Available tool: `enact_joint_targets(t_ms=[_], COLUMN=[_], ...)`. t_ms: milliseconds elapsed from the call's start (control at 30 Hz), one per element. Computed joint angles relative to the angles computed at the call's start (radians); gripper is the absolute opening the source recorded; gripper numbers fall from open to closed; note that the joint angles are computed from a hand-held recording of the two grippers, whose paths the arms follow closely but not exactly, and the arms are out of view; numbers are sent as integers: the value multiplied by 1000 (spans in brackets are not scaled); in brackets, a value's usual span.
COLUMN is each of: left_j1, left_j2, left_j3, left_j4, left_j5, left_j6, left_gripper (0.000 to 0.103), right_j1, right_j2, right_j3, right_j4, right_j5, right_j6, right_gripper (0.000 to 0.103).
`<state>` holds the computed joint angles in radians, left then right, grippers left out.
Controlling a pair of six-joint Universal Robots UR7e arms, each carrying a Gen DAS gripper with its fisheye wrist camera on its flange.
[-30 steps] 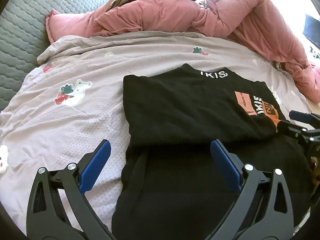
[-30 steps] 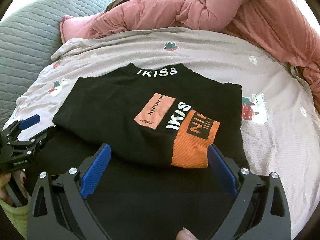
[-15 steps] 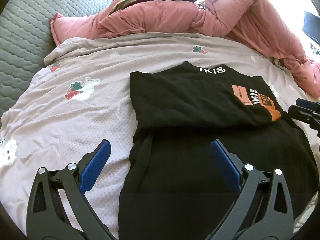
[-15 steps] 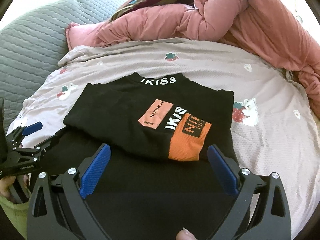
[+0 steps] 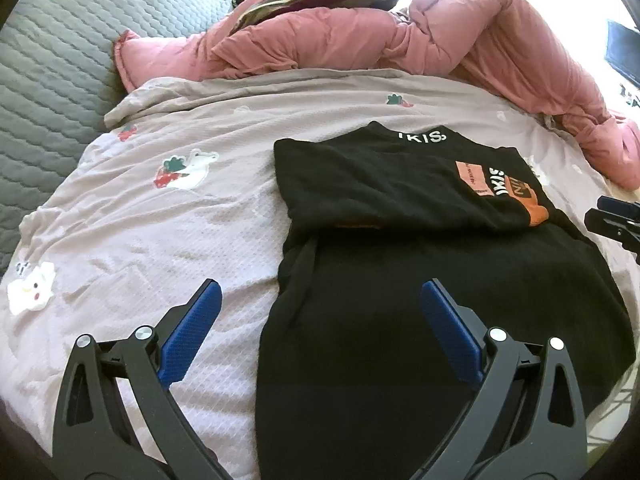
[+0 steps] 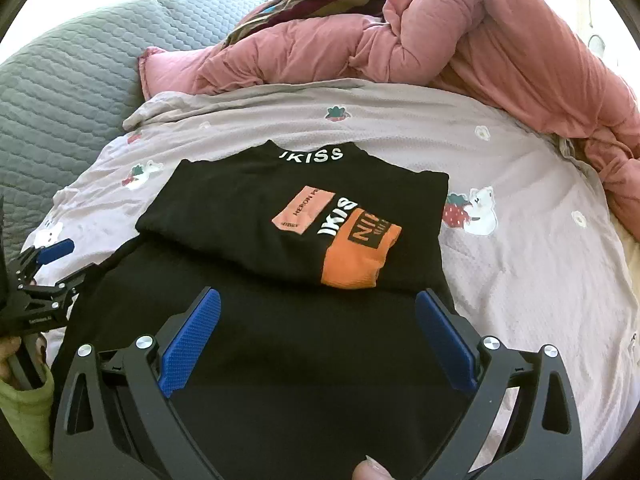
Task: Fold small clothes
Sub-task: 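Move both open grippers along the black shirt toward its hem, then grasp the shirt hem with the left gripper while the right gripper grasps beside it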
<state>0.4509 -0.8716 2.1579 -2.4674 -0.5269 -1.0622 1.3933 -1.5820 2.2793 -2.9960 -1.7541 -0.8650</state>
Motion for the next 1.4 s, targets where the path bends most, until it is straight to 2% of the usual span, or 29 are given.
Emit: enact_joint_targets(t_ms=[233,367,700,867,933,1000,1100,1333,1400], left_j1=[-26,-40,-80,-115,-127,-136,-141,-148,-144], left_j2=[-25,-50,-177,-220,-232,-233,-223,-199,-196], left_j3=[13,42,154,215,246,262,266,275,278], left_j4=[80,84,142,127,65,19,-13,-71,-79], left_j5=[-12,-28,-80,-111,-132,-155,-178,-215,-225], left_j6=[-62,-94,-253,-310,-306,-290,-264,-238,-241], left_gripper=[93,93,93,93,86,72,61,55,46], right_j1=[-20,-34,-84,-104,-110,-116,-127,-162,-174], right_j2=[-41,-61,-120,-138,-143,-150,-162,-199,-208], right_j3=[24,37,59,64,65,66,68,75,76], right_j4=[28,39,75,92,94,100,108,127,133], right_j5=[8,7,20,34,37,43,50,61,63], right_j6=[-20,-28,-48,-53,-56,-59,-64,-85,-93], right_gripper=[97,97,97,97,97,97,97,97,97])
